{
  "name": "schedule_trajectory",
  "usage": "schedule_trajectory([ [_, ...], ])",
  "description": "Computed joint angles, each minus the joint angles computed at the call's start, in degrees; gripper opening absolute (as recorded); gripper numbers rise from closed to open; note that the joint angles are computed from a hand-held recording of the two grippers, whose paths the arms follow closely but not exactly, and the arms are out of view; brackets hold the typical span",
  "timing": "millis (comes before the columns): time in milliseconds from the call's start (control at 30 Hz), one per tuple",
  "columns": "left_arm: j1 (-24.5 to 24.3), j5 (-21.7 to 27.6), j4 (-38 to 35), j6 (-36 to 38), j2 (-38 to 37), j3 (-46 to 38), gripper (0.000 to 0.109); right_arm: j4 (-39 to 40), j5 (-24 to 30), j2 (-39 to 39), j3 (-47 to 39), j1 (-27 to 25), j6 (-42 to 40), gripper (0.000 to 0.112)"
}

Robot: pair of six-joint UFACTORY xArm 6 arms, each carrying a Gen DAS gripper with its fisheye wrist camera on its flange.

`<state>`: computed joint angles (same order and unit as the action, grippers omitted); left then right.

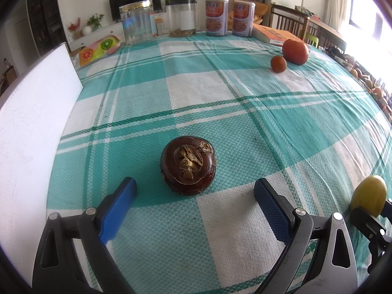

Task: Organize fruits
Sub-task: 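Grasp the second yellow apple with the right tool and lift it, then grasp the water chestnut with the left tool while the right tool holds the yellow apple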

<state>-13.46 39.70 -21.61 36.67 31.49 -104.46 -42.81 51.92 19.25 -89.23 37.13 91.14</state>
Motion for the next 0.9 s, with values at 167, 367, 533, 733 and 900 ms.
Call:
schedule_trajectory([
  [167,0.04,0.27,-0.18,0.11,0.09,-0.19,0.098,0.22,-1.44,-0.39,0.87,-0.32,0.81,0.053],
  [367,1.83,9.32,-4.54,4.59,2.33,-6.14,0.099,-2.73,-7.39,-4.29,6.87,-1.25,8.88,0.074],
  [533,1.39,7.83,-3.90,4.33,2.31,-6.48,0.098,-3.32,-10.13,-5.46,9.01,-1.97,11.95,0.076],
  [733,0.23,3.78,-0.09,2.71,2.84,-5.73,0.059,-4.78,-8.97,-4.48,7.42,-1.55,11.04,0.076],
  [900,1.18,5.38,-2.59,2.84,1.98,-5.46,0.044,-6.70,-11.99,-5.55,9.89,-3.81,15.75,0.076],
])
